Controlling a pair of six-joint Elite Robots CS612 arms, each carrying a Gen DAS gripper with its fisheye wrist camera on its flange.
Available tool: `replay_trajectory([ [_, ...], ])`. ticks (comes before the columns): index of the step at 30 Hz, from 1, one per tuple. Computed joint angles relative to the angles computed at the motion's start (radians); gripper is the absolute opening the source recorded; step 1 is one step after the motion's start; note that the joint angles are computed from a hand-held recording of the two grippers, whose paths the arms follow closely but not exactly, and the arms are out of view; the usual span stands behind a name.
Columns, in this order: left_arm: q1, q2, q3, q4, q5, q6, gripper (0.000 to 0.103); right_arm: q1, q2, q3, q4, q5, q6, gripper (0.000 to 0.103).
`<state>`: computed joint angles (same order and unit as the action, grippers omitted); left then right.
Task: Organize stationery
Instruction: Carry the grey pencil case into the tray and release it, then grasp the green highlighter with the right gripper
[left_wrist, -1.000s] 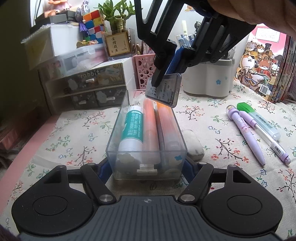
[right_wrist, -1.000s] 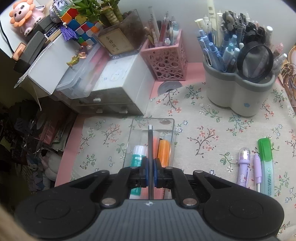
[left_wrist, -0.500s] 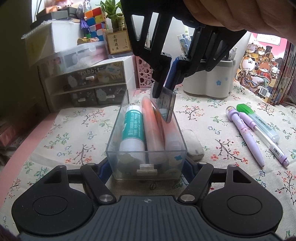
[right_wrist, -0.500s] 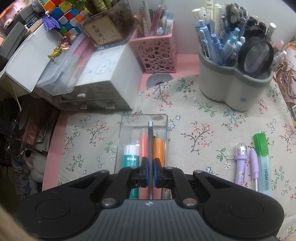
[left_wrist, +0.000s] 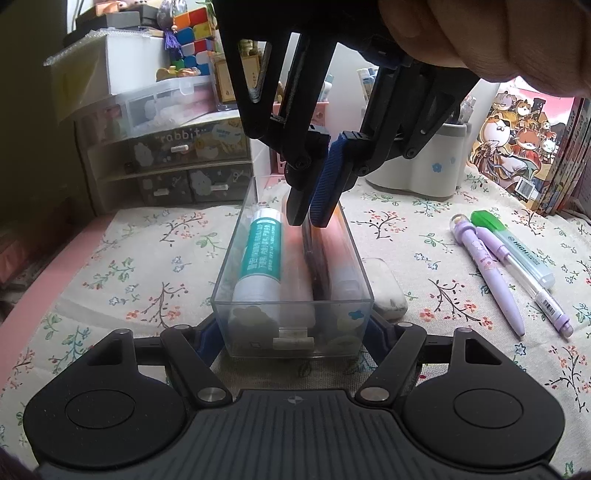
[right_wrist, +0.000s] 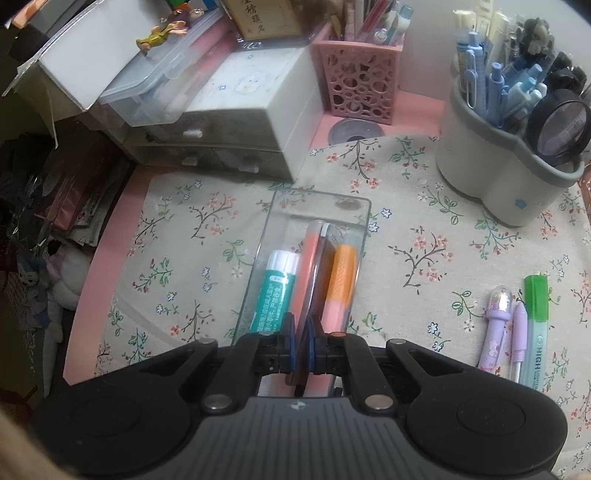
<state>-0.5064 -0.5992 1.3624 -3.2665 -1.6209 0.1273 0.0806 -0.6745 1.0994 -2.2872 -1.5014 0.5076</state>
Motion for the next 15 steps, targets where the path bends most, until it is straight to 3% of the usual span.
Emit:
replay_trajectory([
  [6, 0.0, 0.0, 0.0, 0.0, -0.001, 0.0, 0.073, -0.013, -0.02, 0.041, -0.035, 0.056, -0.039, 0.004],
  [9, 0.002, 0.0, -0.002, 0.004, -0.008, -0.007, 0.073, -0.027, -0.052, 0.112, -0.164, 0.11, -0.047, 0.004],
  [12, 0.005, 0.001, -0.004, 0.012, -0.019, -0.02, 0.073, -0.036, -0.094, 0.204, -0.325, 0.066, -0.033, 0.009],
  [15, 0.008, 0.001, -0.008, 0.019, -0.031, -0.031, 0.073, -0.043, -0.13, 0.296, -0.45, -0.025, -0.008, 0.019],
])
